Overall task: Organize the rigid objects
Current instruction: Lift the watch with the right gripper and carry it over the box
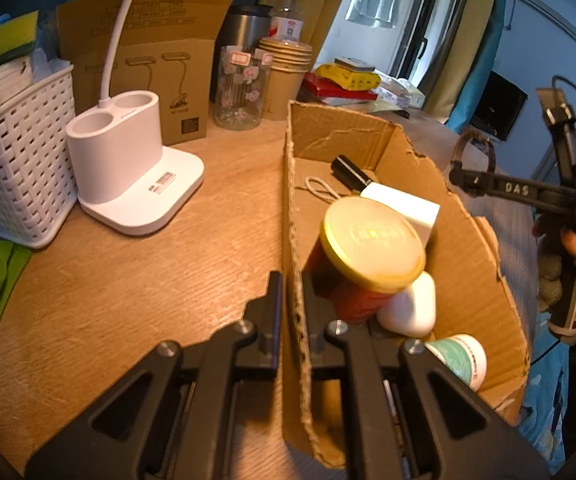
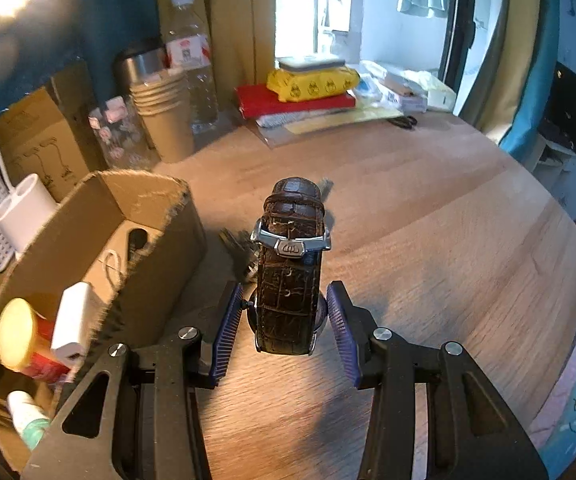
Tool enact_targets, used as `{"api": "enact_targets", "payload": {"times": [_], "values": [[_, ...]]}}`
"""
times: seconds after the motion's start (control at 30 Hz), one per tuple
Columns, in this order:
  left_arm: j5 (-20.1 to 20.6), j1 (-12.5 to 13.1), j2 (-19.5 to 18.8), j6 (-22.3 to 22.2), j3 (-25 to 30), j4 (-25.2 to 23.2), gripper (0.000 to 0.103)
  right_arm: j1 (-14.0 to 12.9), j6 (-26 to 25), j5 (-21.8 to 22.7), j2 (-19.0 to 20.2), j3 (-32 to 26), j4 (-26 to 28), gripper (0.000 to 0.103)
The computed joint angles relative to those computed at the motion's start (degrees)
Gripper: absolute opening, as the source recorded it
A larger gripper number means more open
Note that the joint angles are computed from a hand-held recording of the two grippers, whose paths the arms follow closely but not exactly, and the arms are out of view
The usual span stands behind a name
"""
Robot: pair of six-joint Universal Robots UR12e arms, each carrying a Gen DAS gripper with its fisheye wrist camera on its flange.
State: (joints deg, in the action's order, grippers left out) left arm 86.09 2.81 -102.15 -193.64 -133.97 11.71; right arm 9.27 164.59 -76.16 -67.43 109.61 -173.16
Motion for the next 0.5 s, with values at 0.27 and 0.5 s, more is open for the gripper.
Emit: {"api": "enact_targets", "payload": {"times": [0.27, 0.5], "values": [[0.0, 0.0, 0.0, 0.0, 0.0, 0.0, 0.009, 0.6, -0.8, 2.0, -1.6, 0.5, -1.1, 0.046], [0.1, 0.0, 0.0, 0.1, 0.0, 0.0, 0.009, 1.2, -1.6, 3.5, -2.1, 0.1, -1.2, 0.046]]}}
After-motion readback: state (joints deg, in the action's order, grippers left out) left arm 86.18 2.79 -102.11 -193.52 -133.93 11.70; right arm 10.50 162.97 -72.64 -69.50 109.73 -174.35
